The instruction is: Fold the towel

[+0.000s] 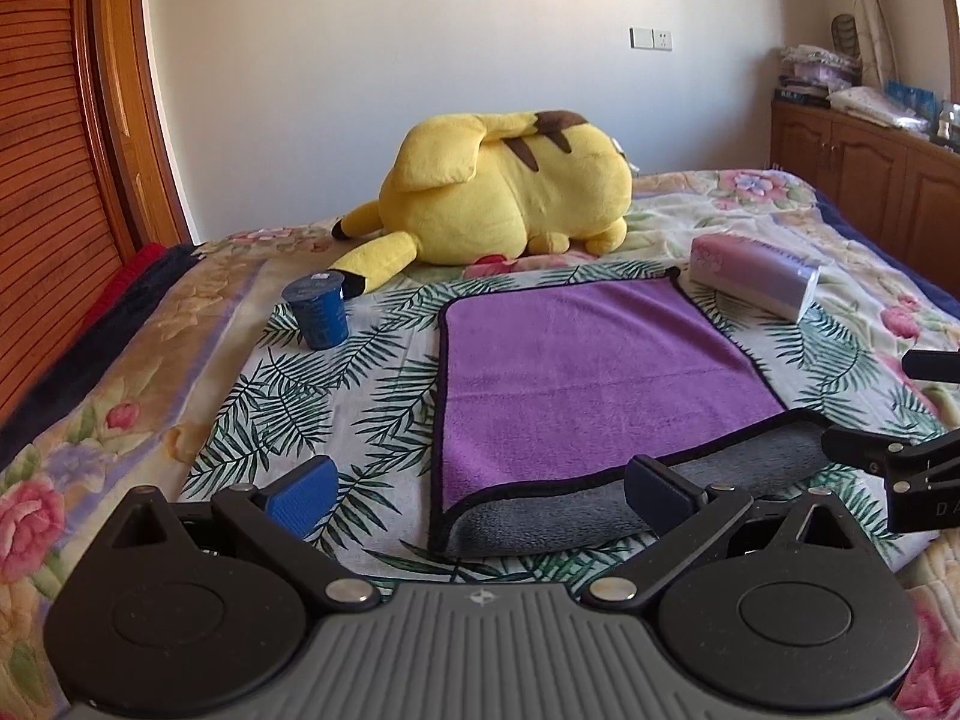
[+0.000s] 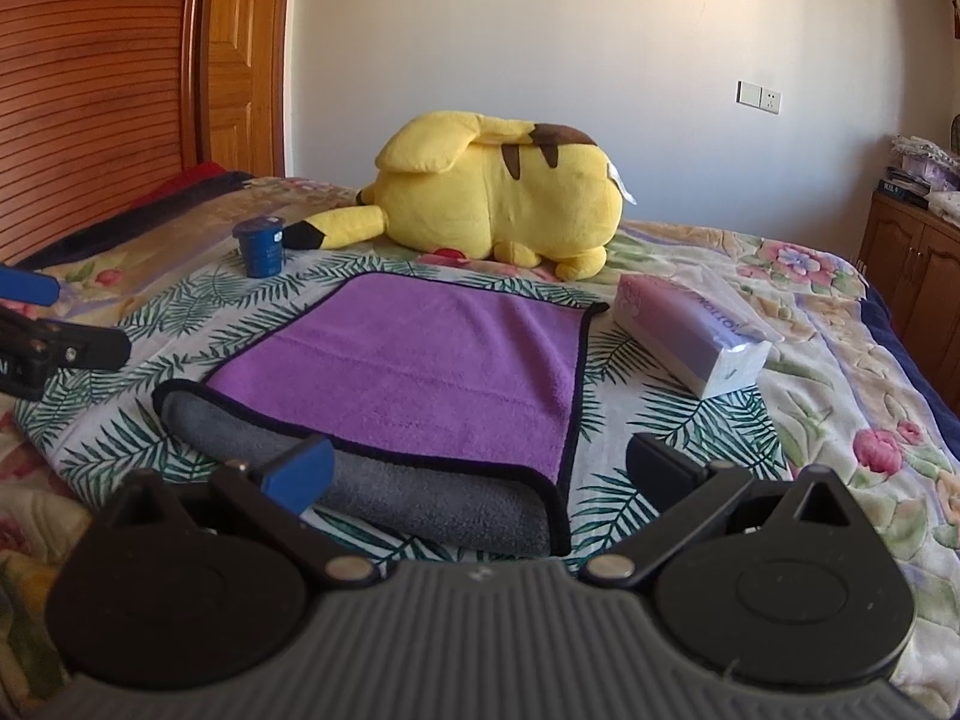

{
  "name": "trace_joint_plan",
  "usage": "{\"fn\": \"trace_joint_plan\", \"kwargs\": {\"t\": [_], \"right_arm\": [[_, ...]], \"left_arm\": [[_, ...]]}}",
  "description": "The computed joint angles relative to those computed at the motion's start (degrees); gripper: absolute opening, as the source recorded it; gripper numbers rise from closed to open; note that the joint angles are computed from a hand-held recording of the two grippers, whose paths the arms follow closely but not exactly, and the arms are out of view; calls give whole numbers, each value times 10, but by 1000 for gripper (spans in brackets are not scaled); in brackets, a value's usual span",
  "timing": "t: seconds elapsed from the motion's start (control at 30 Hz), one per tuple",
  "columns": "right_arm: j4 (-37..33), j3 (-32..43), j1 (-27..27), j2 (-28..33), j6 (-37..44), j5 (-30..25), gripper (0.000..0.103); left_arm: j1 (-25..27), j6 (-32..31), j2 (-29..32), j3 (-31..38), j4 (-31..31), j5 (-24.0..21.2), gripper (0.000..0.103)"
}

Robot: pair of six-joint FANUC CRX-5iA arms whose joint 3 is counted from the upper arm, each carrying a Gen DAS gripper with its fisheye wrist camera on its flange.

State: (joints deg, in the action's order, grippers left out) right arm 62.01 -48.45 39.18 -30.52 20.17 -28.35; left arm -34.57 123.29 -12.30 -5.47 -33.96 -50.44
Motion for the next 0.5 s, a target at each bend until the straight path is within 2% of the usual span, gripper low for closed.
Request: {"fn": "trace_joint_plan", "kwargs": {"t": [0.23,0.5], "right_arm": [[-34,15,-12,27,26,13,103],[-107,44,-16,57,89,11,103]], "left_arm": [[37,-47,14,-6,42,16,86],[73,-89,36,-10,91,29,81]]}}
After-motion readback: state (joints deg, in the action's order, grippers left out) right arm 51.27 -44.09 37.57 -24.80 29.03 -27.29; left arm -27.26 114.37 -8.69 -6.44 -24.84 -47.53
